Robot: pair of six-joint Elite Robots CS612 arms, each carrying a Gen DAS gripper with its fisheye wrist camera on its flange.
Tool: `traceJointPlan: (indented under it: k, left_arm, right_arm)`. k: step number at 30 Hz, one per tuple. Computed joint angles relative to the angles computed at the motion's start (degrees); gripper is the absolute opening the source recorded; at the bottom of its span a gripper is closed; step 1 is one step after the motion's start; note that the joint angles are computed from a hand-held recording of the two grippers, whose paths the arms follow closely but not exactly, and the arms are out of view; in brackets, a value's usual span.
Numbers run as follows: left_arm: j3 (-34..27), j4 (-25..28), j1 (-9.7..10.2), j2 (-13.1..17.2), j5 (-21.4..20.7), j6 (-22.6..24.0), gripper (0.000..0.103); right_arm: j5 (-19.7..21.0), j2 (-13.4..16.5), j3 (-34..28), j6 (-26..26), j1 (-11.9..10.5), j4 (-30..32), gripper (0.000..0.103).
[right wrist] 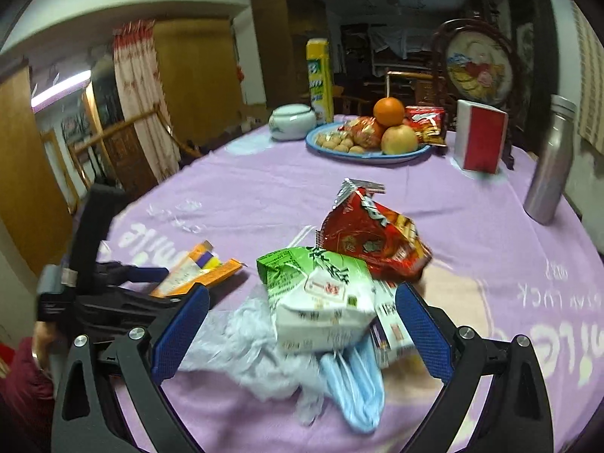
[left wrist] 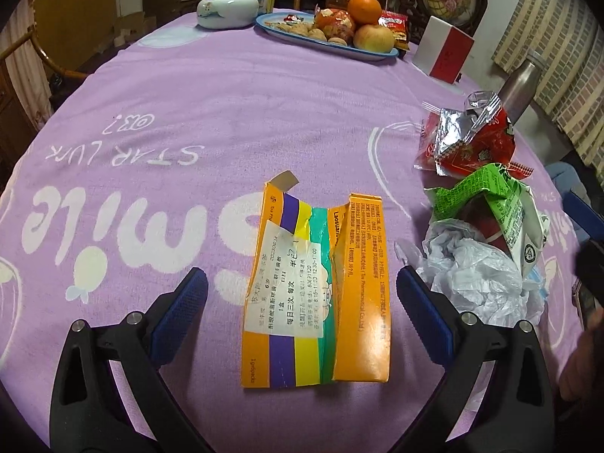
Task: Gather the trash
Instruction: 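Grasp the orange-purple box with the left tool while the right tool grasps the green snack bag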
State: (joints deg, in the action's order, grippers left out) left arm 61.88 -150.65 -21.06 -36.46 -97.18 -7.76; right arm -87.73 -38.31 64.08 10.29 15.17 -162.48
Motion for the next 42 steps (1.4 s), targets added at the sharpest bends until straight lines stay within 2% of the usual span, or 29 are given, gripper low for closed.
traceJointPlan:
  k: [6, 11, 16, 17, 19, 27, 34, 36, 38, 41, 42]
  left_arm:
    - [-0.1, 0.4, -0.21, 0.0, 0.9, 0.6, 0.096]
    - [-0.1, 0.1, -0.19, 0.0, 0.7, 0.3, 0.096]
    - [-0.1, 0.1, -0.17, 0.1, 0.7, 0.2, 0.096]
    - [-0.1, 0.2, -0.18, 0.1, 0.7, 0.3, 0.096]
    - [-0.1, 0.2, -0.17, 0.1, 0.7, 0.2, 0.096]
    - [-0.3, 0.3, -0.16, 0.1, 0.7, 0.3, 0.096]
    - [-0.4, 0.1, -0.13, 0.2, 0.5, -0.2, 0.096]
    - [-0.3, -1.0, 0.05, 0.2, -0.1, -0.8, 0.09]
    - [0.0, -2.0, 0.16, 0.2, -0.8, -0.7, 0.076]
    - [0.3, -2.7, 0.14, 0.1, -2.0, 0.7, 0.062]
    - [0.4, -2.9, 0.14, 0.1, -2.5, 1.2, 0.062]
  right_arm:
    - [1.0, 2.5, -5.1, 0.6, -0.4, 7.5, 0.097]
    - [2.2, 3.9, -7.4, 0.9, -0.6, 10.4, 0.097]
    - [1.1, 5.1, -9.2, -0.4, -0.3, 13.2, 0.096]
    - [-0.2, 5.2, -9.3, -0.6, -0.1, 12.8, 0.089]
    - [-0.3, 5.1, -9.1, -0.8, -0.1, 12.5, 0.079]
    - [0.3, 2.5, -3.9, -0.1, -0.4, 1.6, 0.079]
    - [0.4, 1.4, -1.8, 2.1, -0.8, -2.0, 0.079]
    - [0.6, 1.2, -1.4, 3.0, -1.0, -2.2, 0.079]
    - [0.5, 1.1, -1.2, 3.4, -1.1, -2.3, 0.079]
    - [0.1, 1.0, -0.8, 3.6, -1.1, -2.8, 0.079]
    - [0.1, 0.9, -0.7, 3.7, -1.1, -3.0, 0.079]
